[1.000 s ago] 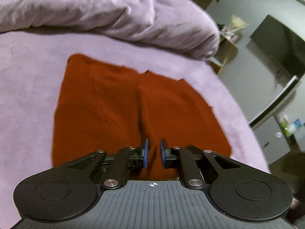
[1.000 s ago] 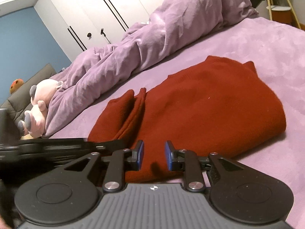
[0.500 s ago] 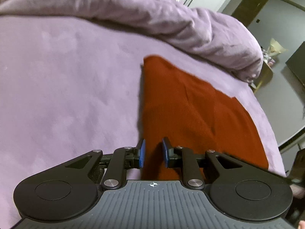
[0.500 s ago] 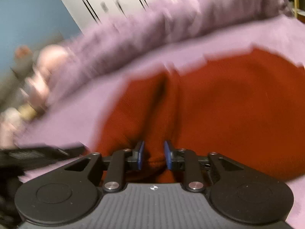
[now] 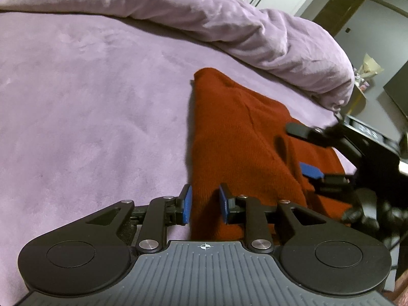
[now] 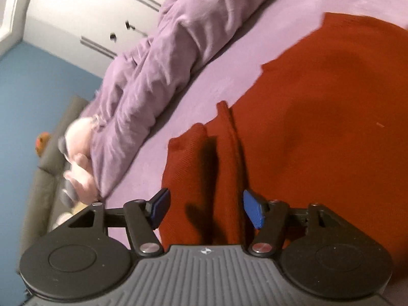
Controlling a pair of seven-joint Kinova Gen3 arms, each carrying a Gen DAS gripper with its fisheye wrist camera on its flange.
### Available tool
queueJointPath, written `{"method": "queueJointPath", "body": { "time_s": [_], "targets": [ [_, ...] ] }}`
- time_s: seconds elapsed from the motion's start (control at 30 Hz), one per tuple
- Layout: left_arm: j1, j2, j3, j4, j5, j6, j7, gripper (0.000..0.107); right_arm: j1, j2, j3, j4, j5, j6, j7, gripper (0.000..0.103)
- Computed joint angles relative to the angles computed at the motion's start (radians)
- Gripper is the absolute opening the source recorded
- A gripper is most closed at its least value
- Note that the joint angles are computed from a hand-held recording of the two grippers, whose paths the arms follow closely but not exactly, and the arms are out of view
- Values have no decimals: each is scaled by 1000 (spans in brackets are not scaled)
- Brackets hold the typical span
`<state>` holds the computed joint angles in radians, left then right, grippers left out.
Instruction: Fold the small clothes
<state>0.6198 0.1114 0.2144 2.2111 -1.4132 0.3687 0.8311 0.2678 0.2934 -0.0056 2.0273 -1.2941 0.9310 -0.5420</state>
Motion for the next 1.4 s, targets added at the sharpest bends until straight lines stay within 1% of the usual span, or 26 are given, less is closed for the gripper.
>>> {"method": "queueJointPath", "body": {
  "time_s": [0.07,0.13,0.2,0.23,0.3,0.33,0.37,0.43,0.5,0.57,0.63,0.7,0.77,0.8,0.87,0.9,0.97,1.03,1.07,1.1,1.13,1.17,1.23,1.3,1.37,1.4],
  "targets": [
    [-2,0,-1,1,-5,-4,0,26,-26,-19,-34,-12,39,-71,-35,63],
    [-3,1,-3,6,-25,-10,20,26,4,-43,-114,-14,85,-143,-55,57],
    [-6,2,-2,9,-45,-13,36,26,43,-60,-207,-24,156,-217,-96,42],
    [-7,3,1,8,-38,-9,27,29,61,-67,-253,-27,192,-255,-120,38],
    [-9,1,4,5,-15,-6,10,31,109,-68,-343,-33,257,-310,-151,25],
    [-10,-3,1,9,-22,-13,17,33,116,-70,-369,-33,287,-336,-163,22],
    [-14,-8,-1,13,-25,-22,26,34,107,-74,-377,-32,314,-361,-175,17],
    [-20,-17,-3,22,-32,-32,56,38,89,-90,-387,-19,340,-406,-153,16],
    [-26,-33,0,33,-31,-37,73,39,19,-119,-338,2,347,-448,-115,14],
    [-30,-45,15,29,29,-17,25,39,-33,-150,-313,28,335,-501,-36,14],
    [-30,-54,28,18,107,15,-53,39,-18,-190,-332,47,308,-531,45,13],
    [-23,-60,36,7,133,48,-83,39,64,-231,-394,61,267,-541,126,12],
    [-25,-59,38,-5,138,51,-94,39,153,-259,-440,74,214,-535,208,11],
    [-24,-55,37,-10,122,45,-81,39,177,-272,-441,81,187,-536,248,9],
    [-22,-31,37,-34,110,28,-86,39,185,-280,-392,91,150,-525,306,9],
    [-15,-13,34,-50,108,22,-95,39,168,-277,-346,92,147,-519,310,9],
    [7,28,3,-83,109,-19,-127,39,132,-264,-265,93,189,-522,273,10],
    [-11,64,12,-112,158,-48,-170,39,159,-224,-242,69,271,-475,192,10],
    [-1,76,3,-122,167,-52,-179,39,199,-198,-254,51,297,-435,157,10],
    [27,82,-18,-130,174,-40,-187,39,246,-168,-272,34,308,-394,130,11],
    [40,85,-20,-138,185,-19,-205,39,292,-140,-290,19,302,-354,115,13],
    [51,85,-25,-143,200,-6,-231,39,338,-118,-304,8,280,-313,108,19],
    [61,81,-41,-144,234,-12,-270,39,431,-58,-343,-24,250,-232,57,26],
    [70,79,-59,-146,268,-23,-294,39,507,15,-385,-68,257,-150,-20,43],
    [84,81,-72,-156,306,-17,-325,39,543,77,-397,-83,212,-87,-61,43],
    [93,85,-78,-165,323,-7,-344,39,541,85,-396,-77,194,-80,-61,43]
  ]
}}
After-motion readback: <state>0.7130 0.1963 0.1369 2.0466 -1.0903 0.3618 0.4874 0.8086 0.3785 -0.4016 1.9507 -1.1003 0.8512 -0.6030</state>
